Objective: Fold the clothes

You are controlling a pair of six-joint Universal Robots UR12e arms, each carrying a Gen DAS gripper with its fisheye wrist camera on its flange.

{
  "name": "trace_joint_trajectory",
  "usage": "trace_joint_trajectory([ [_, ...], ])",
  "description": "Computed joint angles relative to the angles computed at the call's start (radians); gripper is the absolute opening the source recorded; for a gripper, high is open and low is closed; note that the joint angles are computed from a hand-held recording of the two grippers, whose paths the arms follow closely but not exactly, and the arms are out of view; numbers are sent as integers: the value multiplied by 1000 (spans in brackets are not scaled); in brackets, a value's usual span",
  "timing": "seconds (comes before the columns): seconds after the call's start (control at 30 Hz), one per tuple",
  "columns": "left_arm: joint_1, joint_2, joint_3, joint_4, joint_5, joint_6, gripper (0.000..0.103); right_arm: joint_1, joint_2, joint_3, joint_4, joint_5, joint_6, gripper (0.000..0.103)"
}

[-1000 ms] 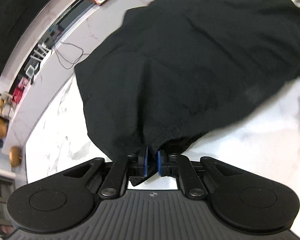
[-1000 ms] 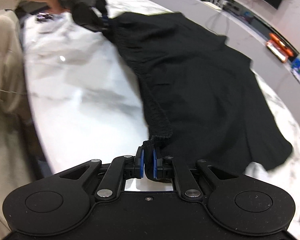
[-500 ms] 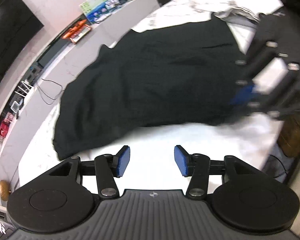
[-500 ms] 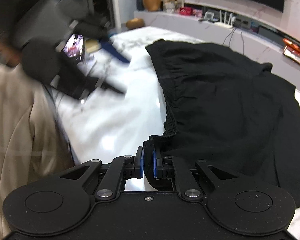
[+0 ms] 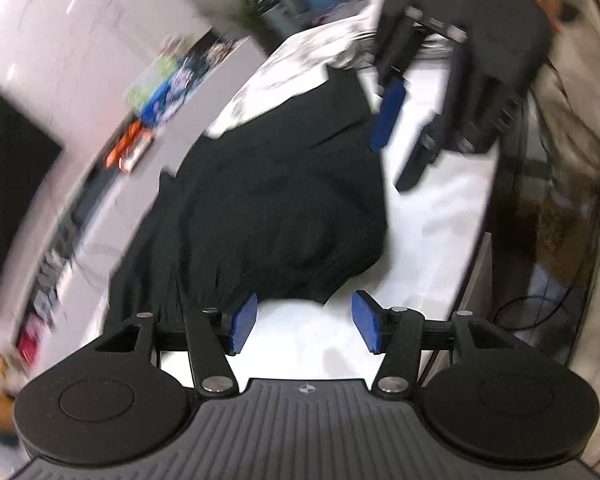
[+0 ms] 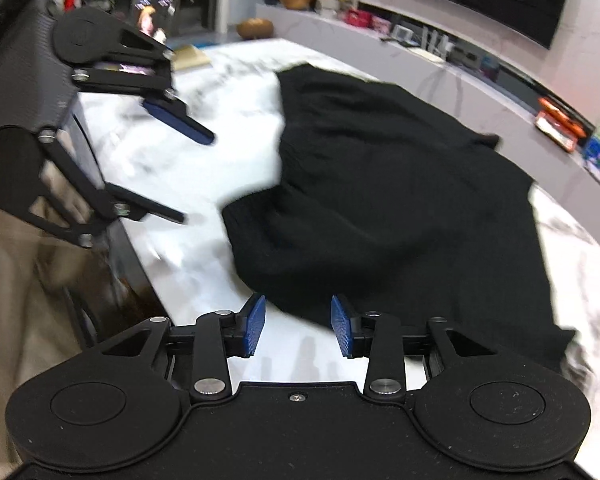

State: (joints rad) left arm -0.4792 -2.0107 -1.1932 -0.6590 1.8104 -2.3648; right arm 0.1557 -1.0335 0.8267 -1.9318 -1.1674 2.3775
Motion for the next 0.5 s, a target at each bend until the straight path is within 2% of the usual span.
trace_joint_trajectory([
  [0.13, -17, -33, 14, 3, 11, 73, 53, -10, -6, 15, -15, -68, 5, 35],
  [0.27, -27, -68, 37, 19, 45, 104, 50, -19, 1, 8, -22, -113, -13, 36],
  [0.33, -25, -83, 55, 7, 49, 97, 37, -21, 8, 0, -31, -143, -40, 36],
  [0.4, -18, -90, 75, -33, 32, 61, 19, -25, 12, -7, -30, -162, -67, 36],
  [0.5, -7, -85, 90, -86, -4, -1, 12, -33, 7, 1, -34, -186, -123, 36],
])
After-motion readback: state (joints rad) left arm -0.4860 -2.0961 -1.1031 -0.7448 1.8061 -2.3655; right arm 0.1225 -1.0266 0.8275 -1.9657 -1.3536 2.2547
